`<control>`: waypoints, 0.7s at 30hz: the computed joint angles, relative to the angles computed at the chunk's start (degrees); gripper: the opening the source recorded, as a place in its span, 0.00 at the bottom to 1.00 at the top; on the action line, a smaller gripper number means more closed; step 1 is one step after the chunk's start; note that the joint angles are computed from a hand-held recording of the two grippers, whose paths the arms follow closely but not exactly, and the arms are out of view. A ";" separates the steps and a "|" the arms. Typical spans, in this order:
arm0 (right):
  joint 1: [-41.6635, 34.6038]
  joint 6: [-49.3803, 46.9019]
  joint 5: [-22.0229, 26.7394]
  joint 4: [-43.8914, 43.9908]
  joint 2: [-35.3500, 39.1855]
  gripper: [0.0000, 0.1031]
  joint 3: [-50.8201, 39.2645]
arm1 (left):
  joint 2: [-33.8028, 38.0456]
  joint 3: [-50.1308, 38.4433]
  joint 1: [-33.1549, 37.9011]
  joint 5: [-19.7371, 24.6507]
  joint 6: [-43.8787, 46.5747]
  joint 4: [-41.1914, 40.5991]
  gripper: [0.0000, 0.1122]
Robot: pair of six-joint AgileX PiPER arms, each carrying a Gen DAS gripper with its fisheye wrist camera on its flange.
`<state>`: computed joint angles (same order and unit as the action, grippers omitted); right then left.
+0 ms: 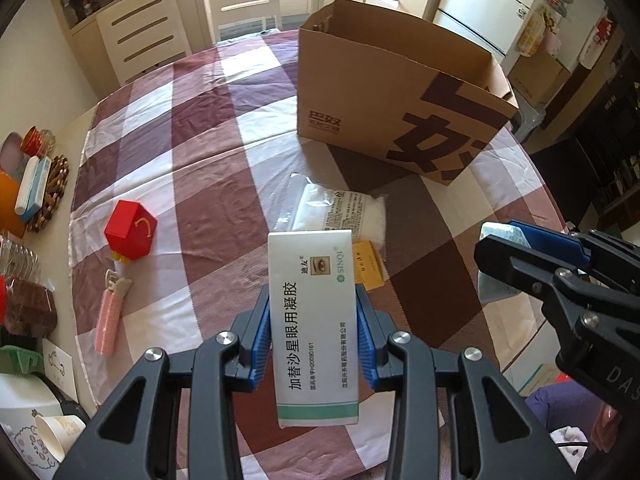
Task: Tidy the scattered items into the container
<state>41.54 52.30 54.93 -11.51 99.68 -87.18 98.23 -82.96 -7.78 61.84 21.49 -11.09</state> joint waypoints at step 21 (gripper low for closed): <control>-3.01 5.80 -0.46 -2.90 -5.07 0.32 6.80 | 4.69 -5.47 -5.91 1.80 1.14 -0.32 0.33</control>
